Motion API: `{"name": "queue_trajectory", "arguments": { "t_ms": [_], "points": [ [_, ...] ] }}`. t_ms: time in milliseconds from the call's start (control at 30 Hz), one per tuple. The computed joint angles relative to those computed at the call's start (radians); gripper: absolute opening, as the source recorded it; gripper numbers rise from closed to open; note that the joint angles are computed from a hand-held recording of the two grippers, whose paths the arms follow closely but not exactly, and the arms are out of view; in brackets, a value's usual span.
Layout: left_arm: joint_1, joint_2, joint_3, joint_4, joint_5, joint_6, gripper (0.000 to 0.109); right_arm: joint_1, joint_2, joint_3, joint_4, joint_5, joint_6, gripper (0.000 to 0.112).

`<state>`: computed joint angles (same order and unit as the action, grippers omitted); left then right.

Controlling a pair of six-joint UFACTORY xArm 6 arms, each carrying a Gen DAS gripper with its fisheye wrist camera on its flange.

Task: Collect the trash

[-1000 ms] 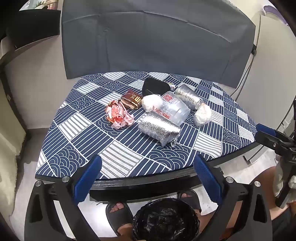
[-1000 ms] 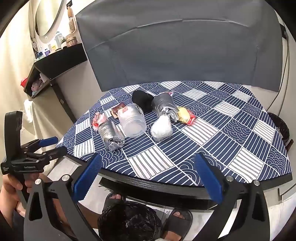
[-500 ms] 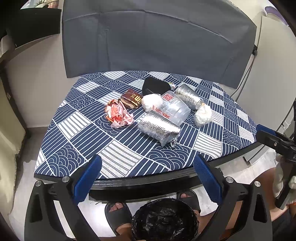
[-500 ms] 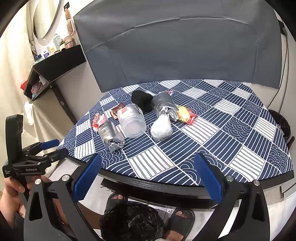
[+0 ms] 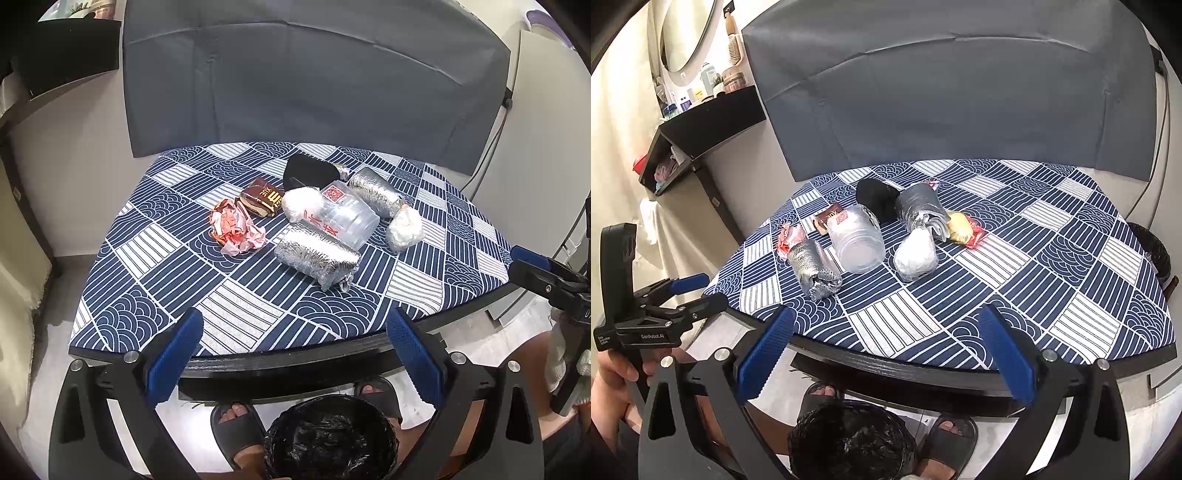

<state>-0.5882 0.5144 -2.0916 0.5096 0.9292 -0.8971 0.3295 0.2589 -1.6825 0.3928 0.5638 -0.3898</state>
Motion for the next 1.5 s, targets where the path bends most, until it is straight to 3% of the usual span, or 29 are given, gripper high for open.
{"name": "queue_trajectory", "arguments": {
  "t_ms": [1500],
  "points": [
    [-0.005,0.01,-0.023,0.009,0.012,0.01,0.096,0.0,-0.002,0.003,-0.005,0.0,-0.007,0.099]
  ]
}}
